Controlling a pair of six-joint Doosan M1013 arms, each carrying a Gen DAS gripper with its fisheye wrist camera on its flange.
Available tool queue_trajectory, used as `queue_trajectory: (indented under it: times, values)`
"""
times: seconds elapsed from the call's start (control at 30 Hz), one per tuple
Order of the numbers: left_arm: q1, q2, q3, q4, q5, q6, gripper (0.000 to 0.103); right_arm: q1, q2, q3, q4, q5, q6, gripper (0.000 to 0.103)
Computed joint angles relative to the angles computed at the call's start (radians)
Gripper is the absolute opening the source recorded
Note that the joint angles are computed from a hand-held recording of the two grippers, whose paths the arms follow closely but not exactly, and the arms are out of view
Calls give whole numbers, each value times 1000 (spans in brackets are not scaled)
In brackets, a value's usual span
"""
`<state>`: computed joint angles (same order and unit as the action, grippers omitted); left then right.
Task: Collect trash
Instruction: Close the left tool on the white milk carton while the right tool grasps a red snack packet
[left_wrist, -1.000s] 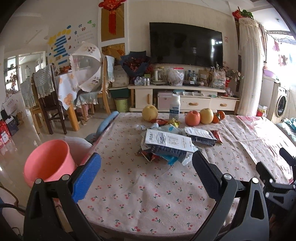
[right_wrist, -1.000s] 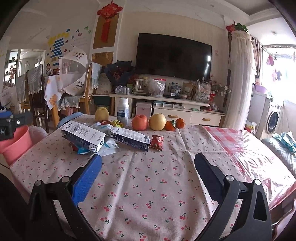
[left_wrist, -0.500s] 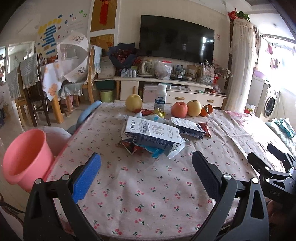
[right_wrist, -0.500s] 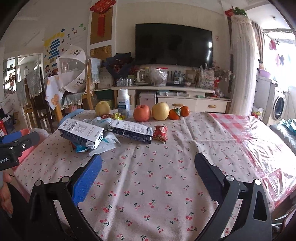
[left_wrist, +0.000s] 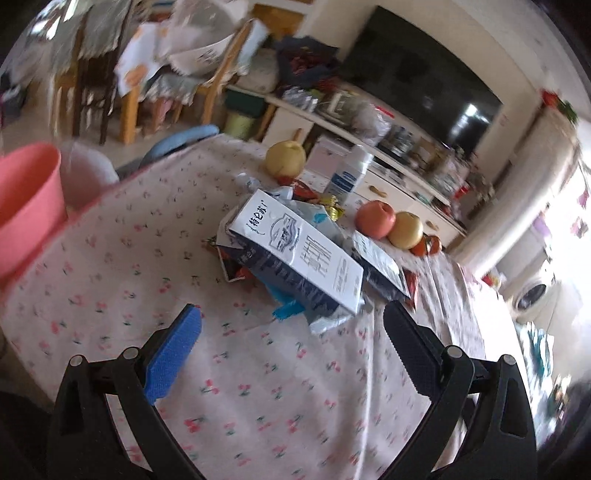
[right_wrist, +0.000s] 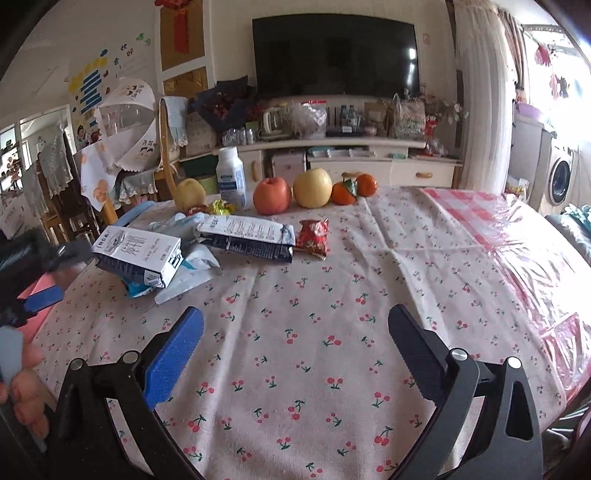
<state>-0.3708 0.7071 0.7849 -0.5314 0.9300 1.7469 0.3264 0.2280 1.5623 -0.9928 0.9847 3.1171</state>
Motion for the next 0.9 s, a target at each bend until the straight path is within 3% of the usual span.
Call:
queue_trajectory:
  times: [0.13,0.4,0.5,0.67,0.9]
  values:
    - [-18,52,-80,32,48,-116,99,-11,-6,7,27,-40,-20,99]
    - [-44,136,-235,148,72,-276,99,-30,-23,24,72,-112,-54,99]
    - [-62,192,-352,244,123,-309,99,-40,-34,36,91,-139,-46,99]
    - [-77,327,-625,386,316,-290,99,-67,-53,57,175,-184,-49,99]
    - [-70,329,-630,444,332,-125,99,-95,-74,84,270,-234,-41,99]
